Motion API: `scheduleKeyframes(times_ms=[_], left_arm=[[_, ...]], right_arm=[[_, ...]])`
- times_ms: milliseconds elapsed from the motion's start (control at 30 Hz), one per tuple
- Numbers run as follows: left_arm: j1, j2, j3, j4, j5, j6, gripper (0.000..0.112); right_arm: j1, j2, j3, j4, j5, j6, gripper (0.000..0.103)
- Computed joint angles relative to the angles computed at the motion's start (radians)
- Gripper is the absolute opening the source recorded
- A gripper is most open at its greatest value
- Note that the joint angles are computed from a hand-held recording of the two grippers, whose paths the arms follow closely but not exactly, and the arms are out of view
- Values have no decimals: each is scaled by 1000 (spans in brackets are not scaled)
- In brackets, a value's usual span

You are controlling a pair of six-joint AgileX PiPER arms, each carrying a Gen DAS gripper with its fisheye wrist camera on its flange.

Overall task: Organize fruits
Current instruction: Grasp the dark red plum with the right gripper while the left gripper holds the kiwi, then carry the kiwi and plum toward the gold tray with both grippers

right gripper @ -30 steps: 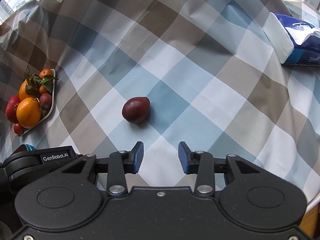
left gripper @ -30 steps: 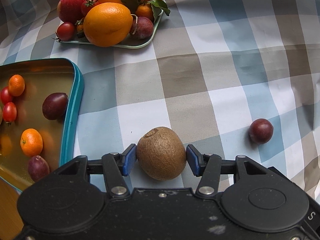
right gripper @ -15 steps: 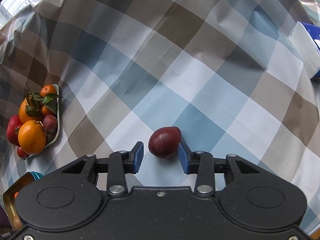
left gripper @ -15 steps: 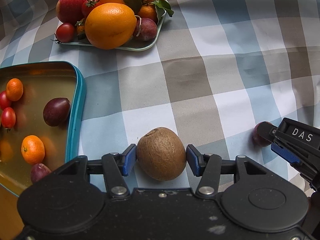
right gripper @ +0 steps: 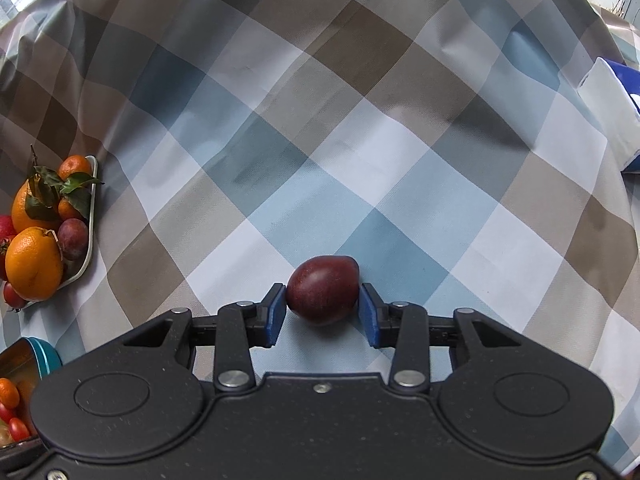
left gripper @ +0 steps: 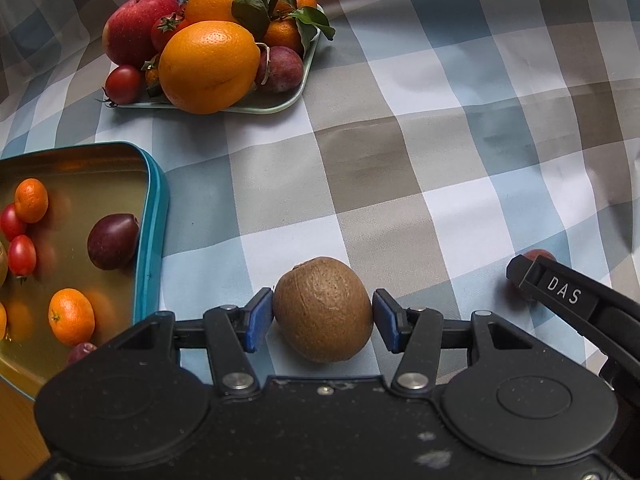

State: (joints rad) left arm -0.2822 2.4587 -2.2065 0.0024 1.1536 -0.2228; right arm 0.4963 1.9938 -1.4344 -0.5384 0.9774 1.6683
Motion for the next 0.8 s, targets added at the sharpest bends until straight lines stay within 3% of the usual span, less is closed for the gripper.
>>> scheduleKeyframes(times_ms=[133,467,667,800], left_arm=[[14,6,-6,-27,8,13,55],[20,-13,38,-39,-24,36,57],[22,-37,82,-38,-57,41,62],[27,-41,88,-48,-63,52,63]], right_arm=[[29,-32,34,9,27,1,48],[136,-174,236,47,-8,164,49],[178,-176,249,36,9,257,49],[202,-129,188,28,76,230,49]])
